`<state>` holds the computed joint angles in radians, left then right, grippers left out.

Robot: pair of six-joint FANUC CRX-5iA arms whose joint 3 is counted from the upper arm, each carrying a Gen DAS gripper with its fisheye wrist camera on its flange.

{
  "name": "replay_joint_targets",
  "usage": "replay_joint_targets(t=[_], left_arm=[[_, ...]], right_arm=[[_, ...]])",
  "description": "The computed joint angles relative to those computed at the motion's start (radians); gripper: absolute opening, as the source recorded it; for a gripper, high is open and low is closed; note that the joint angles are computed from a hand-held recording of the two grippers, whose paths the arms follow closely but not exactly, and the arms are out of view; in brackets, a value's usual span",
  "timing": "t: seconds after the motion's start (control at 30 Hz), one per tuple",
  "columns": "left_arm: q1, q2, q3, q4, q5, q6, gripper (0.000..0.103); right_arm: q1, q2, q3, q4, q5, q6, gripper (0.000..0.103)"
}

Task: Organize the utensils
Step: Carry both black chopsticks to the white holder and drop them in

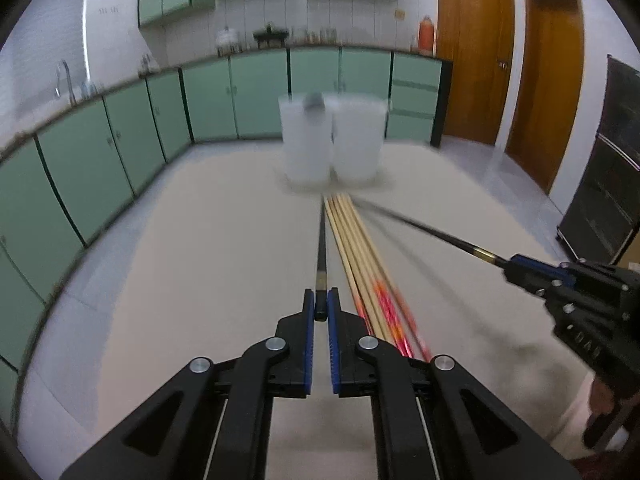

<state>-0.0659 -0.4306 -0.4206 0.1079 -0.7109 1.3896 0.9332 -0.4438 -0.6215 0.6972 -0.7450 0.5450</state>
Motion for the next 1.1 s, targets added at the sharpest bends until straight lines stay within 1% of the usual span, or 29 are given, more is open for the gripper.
replay_joint_targets(t=[0.13, 0.2, 0.27, 0.4, 0.47, 0.5, 0.6, 0.77, 0.93, 1.03, 1.1], left_arm=[[0.018, -0.017, 0.033, 0.033, 0.044, -0.052, 0.006], [0.032, -0.013, 0.044, 0.078, 0.061, -0.092, 0.006], [0.051, 0.000, 0.056, 0.149, 0.077, -0.142, 0.006], [0.055, 0.040, 0.109, 0.180, 0.109, -0.182, 0.006], [0.052, 0.062, 0.135, 0.194, 0.113, -0.199, 0.006], [0.056, 0.077, 0.149, 0.219, 0.111, -0.222, 0.006], [0.064, 0.111, 0.180, 0.262, 0.104, -0.255, 0.006], [0.084, 0.156, 0.221, 0.354, 0.089, -0.322, 0.006], [0.099, 0.191, 0.266, 0.438, 0.099, -0.381, 0.006], [0.096, 0.221, 0.314, 0.460, 0.137, -0.393, 0.006], [0.091, 0.242, 0.347, 0.477, 0.163, -0.404, 0.006]], right_arm=[[-0.030, -0.002, 0.051, 0.030, -0.009, 0.057, 0.006], [-0.053, 0.012, 0.094, 0.014, -0.013, 0.102, 0.006], [-0.084, 0.028, 0.139, -0.013, 0.006, 0.153, 0.006], [-0.139, 0.065, 0.229, -0.066, 0.050, 0.249, 0.006], [-0.170, 0.096, 0.296, -0.138, 0.062, 0.330, 0.006], [-0.182, 0.105, 0.323, -0.176, 0.058, 0.367, 0.006], [-0.234, 0.161, 0.447, -0.332, 0.026, 0.508, 0.006], [-0.297, 0.234, 0.616, -0.507, -0.025, 0.668, 0.006], [-0.339, 0.306, 0.754, -0.577, -0.051, 0.755, 0.006], [-0.378, 0.356, 0.857, -0.654, -0.059, 0.807, 0.006], [-0.395, 0.383, 0.907, -0.669, -0.052, 0.815, 0.006]])
